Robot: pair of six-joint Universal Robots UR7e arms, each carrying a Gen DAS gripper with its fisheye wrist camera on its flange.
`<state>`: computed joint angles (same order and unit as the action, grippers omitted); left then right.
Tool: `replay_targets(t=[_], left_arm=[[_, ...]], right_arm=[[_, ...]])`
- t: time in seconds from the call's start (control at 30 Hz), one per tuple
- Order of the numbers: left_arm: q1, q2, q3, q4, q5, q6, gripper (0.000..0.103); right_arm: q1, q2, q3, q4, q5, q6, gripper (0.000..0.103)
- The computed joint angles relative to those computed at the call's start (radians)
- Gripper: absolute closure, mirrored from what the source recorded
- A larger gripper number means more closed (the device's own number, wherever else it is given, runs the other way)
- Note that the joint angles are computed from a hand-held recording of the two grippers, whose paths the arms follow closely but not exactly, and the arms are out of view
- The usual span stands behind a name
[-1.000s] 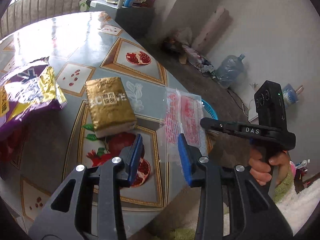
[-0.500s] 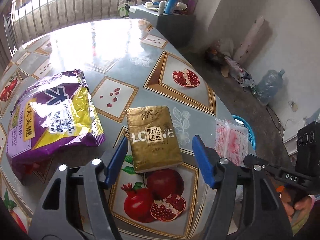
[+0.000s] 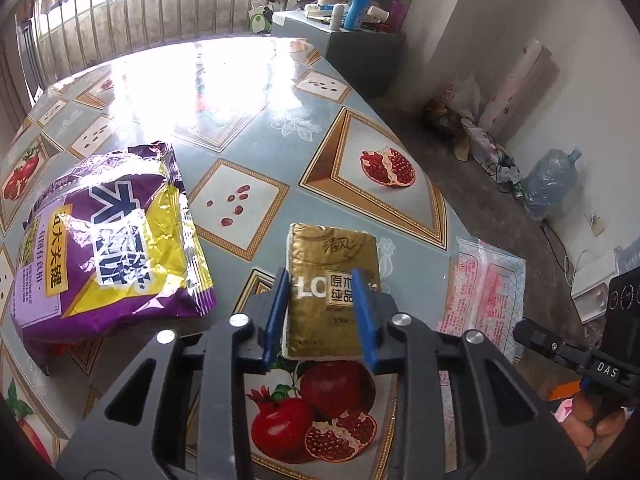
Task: Collect trash
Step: 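Grasp the gold LOVE tissue pack with the left tool while the right tool holds the clear bag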
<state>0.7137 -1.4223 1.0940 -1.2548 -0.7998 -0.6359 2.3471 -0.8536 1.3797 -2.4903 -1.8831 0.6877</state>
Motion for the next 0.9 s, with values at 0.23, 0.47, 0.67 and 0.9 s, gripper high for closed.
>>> replay_targets(t=[0.23,0.47,0.67,0.9], left_arm=[[-0.004,0.025,-0.026,0.055,0.013,-0.019,0.066],[0.016,0.029,-0.033,0.069,-0.030,-0.090,0.037],[0.014,0.034,-0.010,0.070,-0.003,-0.065,0.033],[-0.013,0.046,-0.007,0.134,0.060,-0.049,0.033]], right_arm=[[-0.007,-0.049,0.065,-0.074,-0.005,0.005,0.100],[-0.018,-0.061,0.101,-0.094,0.016,0.023,0.100],[-0.026,-0.056,0.108,-0.117,0.041,0.016,0.100],[-0.043,-0.045,0.117,-0.136,0.101,0.026,0.100]])
